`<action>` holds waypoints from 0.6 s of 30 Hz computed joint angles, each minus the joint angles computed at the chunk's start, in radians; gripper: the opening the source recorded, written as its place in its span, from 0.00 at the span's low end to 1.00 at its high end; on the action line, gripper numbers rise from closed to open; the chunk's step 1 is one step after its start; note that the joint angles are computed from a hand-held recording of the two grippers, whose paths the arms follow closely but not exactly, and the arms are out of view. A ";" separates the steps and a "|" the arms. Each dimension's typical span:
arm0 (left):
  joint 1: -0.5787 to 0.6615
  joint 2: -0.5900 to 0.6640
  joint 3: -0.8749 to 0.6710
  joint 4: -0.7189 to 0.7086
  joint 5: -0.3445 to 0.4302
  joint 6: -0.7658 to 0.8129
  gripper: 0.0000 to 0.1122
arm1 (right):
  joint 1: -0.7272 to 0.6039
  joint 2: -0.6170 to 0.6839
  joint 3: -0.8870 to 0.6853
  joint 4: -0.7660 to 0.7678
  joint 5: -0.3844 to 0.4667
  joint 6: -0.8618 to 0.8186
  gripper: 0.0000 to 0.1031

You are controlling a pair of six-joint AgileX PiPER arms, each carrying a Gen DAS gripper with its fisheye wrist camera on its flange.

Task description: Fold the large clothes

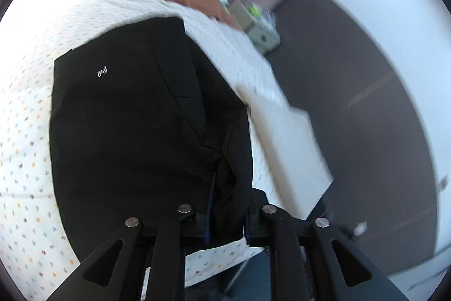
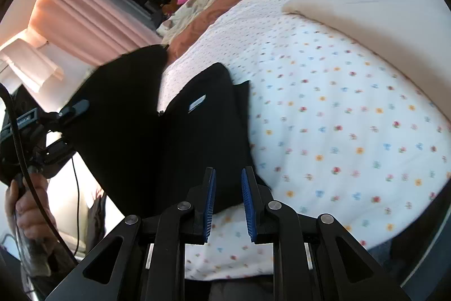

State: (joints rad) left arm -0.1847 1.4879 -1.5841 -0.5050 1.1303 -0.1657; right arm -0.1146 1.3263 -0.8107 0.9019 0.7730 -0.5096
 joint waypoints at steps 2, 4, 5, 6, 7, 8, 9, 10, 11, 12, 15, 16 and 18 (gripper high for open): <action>-0.046 0.029 -0.020 0.004 0.015 0.008 0.33 | -0.035 -0.007 0.005 0.006 0.025 -0.018 0.32; -0.031 0.027 0.013 -0.084 0.004 0.064 0.36 | -0.074 -0.018 0.008 0.011 0.055 -0.036 0.50; -0.020 0.023 0.025 -0.104 0.005 0.072 0.38 | -0.084 -0.021 0.010 0.022 0.060 -0.046 0.59; -0.009 0.017 0.033 -0.101 0.008 0.071 0.39 | -0.092 -0.024 0.014 0.040 0.065 -0.061 0.62; 0.006 0.008 0.040 -0.087 0.011 0.065 0.41 | -0.091 -0.025 0.016 0.055 0.065 -0.071 0.65; 0.023 -0.007 0.055 -0.076 0.011 0.063 0.41 | -0.089 -0.022 0.015 0.071 0.069 -0.082 0.65; 0.038 -0.024 0.072 -0.067 0.009 0.059 0.42 | -0.093 -0.019 0.014 0.078 0.078 -0.091 0.65; 0.041 -0.047 0.096 -0.054 0.001 0.046 0.42 | -0.085 -0.012 0.011 0.084 0.078 -0.095 0.65; 0.075 -0.066 0.115 -0.053 0.009 0.055 0.42 | -0.066 -0.001 0.005 0.093 0.075 -0.096 0.65; 0.093 -0.084 0.132 -0.045 0.011 0.051 0.42 | -0.058 0.007 0.003 0.102 0.076 -0.101 0.65; 0.158 -0.138 0.180 -0.015 0.027 0.050 0.43 | -0.006 0.039 -0.020 0.126 0.062 -0.095 0.65; 0.191 -0.151 0.191 -0.014 0.039 0.060 0.43 | 0.016 0.054 -0.036 0.131 0.053 -0.089 0.65; 0.252 -0.176 0.221 -0.019 0.057 0.082 0.43 | 0.048 0.080 -0.063 0.144 0.038 -0.083 0.65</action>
